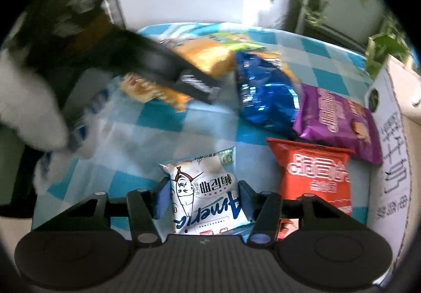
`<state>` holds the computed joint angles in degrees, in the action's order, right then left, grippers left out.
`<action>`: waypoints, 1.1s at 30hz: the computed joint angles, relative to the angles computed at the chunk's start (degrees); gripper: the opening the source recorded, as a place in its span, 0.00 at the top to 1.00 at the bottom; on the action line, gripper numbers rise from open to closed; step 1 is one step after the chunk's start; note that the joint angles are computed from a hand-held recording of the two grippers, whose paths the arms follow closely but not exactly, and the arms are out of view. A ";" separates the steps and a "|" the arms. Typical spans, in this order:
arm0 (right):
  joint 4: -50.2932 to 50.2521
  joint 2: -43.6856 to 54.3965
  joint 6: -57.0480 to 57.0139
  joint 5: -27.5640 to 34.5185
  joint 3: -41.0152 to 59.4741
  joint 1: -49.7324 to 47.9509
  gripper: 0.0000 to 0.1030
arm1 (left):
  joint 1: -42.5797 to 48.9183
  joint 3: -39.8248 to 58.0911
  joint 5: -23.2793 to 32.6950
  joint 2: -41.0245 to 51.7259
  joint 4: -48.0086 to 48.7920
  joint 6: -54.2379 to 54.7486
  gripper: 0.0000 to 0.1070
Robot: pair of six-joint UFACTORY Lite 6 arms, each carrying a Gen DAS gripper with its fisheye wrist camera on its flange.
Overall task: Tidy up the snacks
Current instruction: 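Close the right gripper on the white Amerio packet and lift it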
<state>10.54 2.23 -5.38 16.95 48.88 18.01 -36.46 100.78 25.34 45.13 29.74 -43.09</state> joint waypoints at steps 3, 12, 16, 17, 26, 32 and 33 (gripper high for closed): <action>2.20 -0.66 -0.84 0.07 -0.06 -1.02 0.41 | 0.28 -4.97 -1.82 -3.61 3.11 -4.74 0.48; -3.19 -3.14 5.74 1.14 0.56 -3.80 0.41 | -1.20 -20.79 -4.58 -14.19 16.03 -24.14 0.48; -4.16 -4.18 7.45 1.28 0.89 -5.03 0.41 | -2.35 -26.27 -4.96 -18.14 20.92 -31.79 0.48; -4.13 -4.28 7.42 1.33 1.03 -5.33 0.41 | -2.74 -27.38 -4.98 -19.00 22.20 -33.56 0.48; -4.37 -4.70 7.90 1.02 1.22 -5.46 0.41 | -5.47 -32.39 -3.65 -23.38 26.15 -41.12 0.48; -5.92 -5.82 9.24 1.98 1.33 -5.42 0.41 | -6.87 -32.17 -2.21 -24.66 26.72 -42.51 0.48; -6.41 -6.06 9.64 2.17 1.37 -5.49 0.41 | -7.23 -31.86 -1.90 -24.68 26.73 -42.63 0.48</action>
<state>4.13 -3.83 4.26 19.12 50.26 12.53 -43.69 68.92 23.44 20.46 56.47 -85.71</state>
